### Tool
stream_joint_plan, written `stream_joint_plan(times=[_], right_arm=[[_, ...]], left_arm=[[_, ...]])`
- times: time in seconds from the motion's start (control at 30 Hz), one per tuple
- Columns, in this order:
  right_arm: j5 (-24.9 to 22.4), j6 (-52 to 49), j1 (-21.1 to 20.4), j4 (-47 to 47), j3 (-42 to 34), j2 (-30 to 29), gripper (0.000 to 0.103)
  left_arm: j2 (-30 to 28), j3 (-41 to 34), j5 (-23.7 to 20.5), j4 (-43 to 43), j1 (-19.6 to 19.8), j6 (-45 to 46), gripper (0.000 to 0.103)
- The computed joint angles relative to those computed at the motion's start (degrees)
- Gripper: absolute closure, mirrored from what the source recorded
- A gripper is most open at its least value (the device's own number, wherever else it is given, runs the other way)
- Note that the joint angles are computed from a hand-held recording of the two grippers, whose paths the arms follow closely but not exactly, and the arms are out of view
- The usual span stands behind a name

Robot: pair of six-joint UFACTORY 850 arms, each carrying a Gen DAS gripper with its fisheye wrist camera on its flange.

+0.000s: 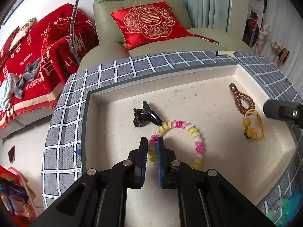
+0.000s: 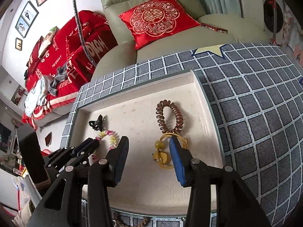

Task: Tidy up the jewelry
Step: 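Lower both held items into the tray and open both grippers, then withdraw both grippers from the tray toward the remaining jewelry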

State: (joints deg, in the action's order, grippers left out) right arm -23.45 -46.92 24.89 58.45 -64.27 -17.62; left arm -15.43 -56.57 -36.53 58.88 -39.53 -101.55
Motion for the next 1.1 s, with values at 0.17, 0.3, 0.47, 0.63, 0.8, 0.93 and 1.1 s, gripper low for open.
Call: stream_joint_plan(times=[0.17, 0.3, 0.47, 0.63, 0.8, 0.93, 1.1], right_arm=[[-0.1, 0.1, -0.3, -0.8, 1.1, 0.8, 0.055], [-0.3, 0.2, -0.6, -1.0, 1.7, 1.4, 0.055], [-1.6, -3.8, -1.2, 2.8, 3.5, 3.3, 0.029], [-2.3, -14.8, -2.4, 14.7, 8.0, 7.9, 0.004], [-2.2, -19.6, -3.2, 19.7, 11.9, 12.5, 0.0], [-2.3, -13.3, -3.7, 11.8, 13.5, 15.6, 0.0], [-5.2, -9.6, -5.6, 7.8, 16.6, 18.8, 0.0]], left_arm=[[1.1, 0.6, -3.5, 6.2, -1.6, -7.0, 0.0], [1.8, 0.2, -4.1, 6.8, -2.0, -6.4, 0.0], [3.2, 1.2, -6.1, 6.0, -3.6, -7.5, 0.0], [6.6, 3.9, -6.2, 6.3, -6.1, -9.6, 0.0], [10.1, 6.3, -5.1, 6.2, -9.6, -10.4, 0.0], [11.3, 7.0, -6.5, 5.4, -12.7, -11.1, 0.0], [12.2, 8.9, -7.3, 3.8, -16.0, -14.3, 0.0]])
